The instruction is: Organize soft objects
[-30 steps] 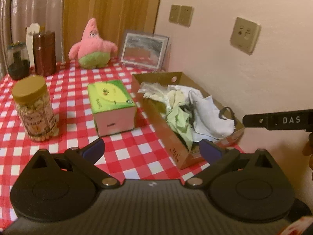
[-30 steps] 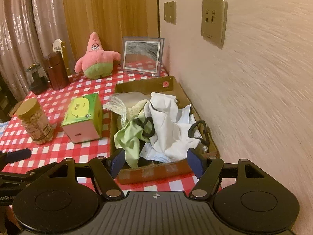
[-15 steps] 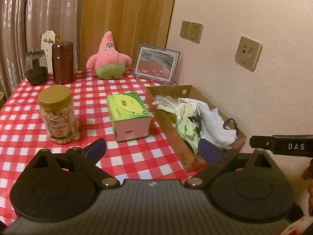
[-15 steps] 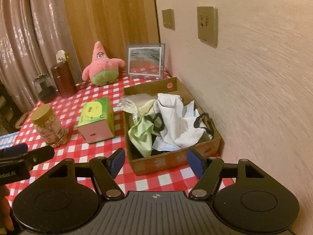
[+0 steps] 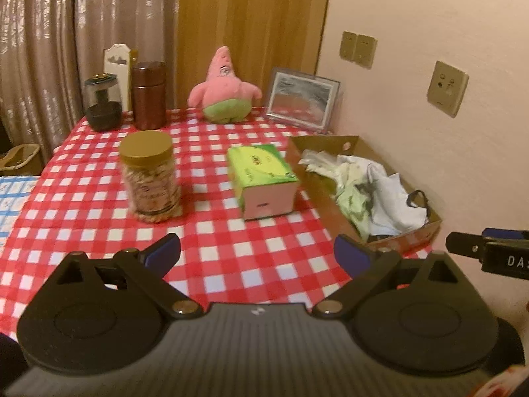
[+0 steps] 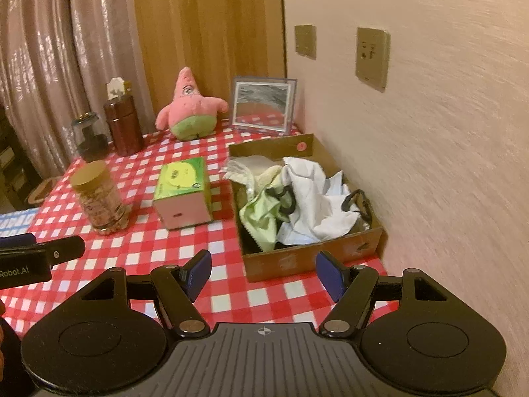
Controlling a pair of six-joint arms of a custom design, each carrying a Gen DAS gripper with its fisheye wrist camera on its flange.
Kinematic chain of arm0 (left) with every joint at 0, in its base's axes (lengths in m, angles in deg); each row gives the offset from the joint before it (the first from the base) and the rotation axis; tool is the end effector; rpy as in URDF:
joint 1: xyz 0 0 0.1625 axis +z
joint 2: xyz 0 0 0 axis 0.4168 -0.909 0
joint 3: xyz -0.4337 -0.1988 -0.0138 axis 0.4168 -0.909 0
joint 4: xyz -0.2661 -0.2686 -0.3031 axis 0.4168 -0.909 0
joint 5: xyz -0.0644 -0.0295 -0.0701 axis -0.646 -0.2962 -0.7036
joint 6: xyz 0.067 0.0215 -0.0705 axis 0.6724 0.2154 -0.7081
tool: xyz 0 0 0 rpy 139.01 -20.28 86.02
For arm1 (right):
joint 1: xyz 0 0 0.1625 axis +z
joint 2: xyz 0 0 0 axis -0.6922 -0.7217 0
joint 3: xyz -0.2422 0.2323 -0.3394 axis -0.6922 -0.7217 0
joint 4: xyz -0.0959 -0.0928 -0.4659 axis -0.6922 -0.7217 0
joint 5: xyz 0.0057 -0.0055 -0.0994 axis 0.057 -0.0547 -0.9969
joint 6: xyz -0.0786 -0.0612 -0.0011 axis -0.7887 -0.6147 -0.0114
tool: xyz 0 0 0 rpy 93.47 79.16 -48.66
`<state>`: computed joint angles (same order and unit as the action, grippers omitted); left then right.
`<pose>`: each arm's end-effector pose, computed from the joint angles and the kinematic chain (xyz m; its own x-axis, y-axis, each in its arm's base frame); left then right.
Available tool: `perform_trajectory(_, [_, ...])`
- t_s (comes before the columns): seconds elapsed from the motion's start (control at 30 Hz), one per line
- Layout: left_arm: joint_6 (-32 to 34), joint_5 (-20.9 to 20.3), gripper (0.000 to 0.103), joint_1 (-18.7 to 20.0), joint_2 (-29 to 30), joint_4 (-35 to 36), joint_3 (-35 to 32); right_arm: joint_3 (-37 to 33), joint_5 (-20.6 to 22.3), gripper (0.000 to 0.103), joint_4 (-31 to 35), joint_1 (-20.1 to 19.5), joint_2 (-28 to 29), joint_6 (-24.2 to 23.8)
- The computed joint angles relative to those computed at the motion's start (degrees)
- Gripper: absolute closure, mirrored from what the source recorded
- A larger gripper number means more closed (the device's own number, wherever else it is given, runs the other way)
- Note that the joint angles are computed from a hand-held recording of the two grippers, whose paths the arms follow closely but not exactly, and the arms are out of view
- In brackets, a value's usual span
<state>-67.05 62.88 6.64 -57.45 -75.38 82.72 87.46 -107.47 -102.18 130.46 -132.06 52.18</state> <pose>-0.3631 -0.4841 0.1039 -0.6887 -0.0453 -0.7236 0.5686 0.5855 -0.5779 0.0884 -0.5027 0.3294 -0.8528 -0.1627 0.4963 -0.4804 0.6170 -0.6233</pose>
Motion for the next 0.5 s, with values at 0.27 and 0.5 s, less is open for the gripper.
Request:
perform_trajectory(0.27, [-16.49,0.26,0.004,-1.38,-4.36,19.37,1.10,0.88,0.55,0.033,2.53,0.88,-1.52,-0.82])
perform_trajectory(0.5, [-25.83,-0.32,0.004,-2.63,-7.34,29.87,2.10,1.66,-0.68,0.033,4.54,2.31,-2.28,-1.10])
